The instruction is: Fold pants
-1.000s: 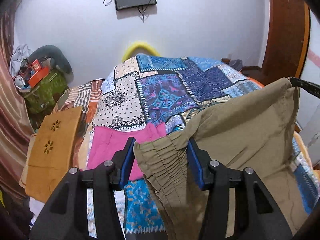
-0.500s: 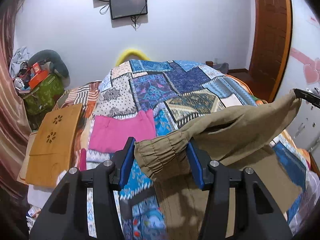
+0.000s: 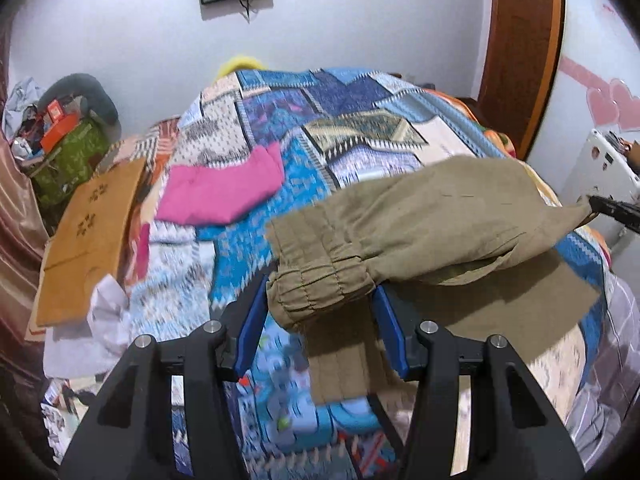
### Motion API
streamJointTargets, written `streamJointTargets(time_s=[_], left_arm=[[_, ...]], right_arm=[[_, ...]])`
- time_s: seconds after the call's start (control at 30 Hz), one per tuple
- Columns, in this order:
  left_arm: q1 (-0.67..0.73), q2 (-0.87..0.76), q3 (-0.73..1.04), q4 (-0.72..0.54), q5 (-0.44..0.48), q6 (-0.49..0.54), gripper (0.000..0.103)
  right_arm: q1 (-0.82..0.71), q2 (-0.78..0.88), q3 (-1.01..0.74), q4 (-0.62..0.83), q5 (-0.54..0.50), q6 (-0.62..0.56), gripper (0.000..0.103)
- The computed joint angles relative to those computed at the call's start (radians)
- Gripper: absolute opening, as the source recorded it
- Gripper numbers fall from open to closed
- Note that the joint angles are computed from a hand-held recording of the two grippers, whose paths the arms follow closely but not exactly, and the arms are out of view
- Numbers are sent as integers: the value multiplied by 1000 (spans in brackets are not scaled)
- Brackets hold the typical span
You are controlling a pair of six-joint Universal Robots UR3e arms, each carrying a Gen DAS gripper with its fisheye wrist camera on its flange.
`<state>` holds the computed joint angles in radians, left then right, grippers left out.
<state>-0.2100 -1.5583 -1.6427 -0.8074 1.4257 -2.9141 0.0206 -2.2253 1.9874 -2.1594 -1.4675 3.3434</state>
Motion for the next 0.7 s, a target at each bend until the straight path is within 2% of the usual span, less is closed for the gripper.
streamJointTargets(time_s=[0.3,0.47,0.53,0.6,0.67,0.7], left_arm=[[9,118,-146,-56,27,49,53],[15,187,-193,-72,60,59,53],[28,213,-183,-89,45,64,53],[36,230,-168,-97,21,71,55],[29,227,-134,-101,5,64,63],[19,217,-106,-101,-8,56,63]], right_arm=[[180,-91,112,80,-131,129,12],[287,-104,92,145,-230,222,12],[329,-108,77,164,-265,260,12],[371,-96,47,177,-304,285,12],[400,-61,-6,200,-314,269,12],[418,-39,-22,196,-325,264,13]])
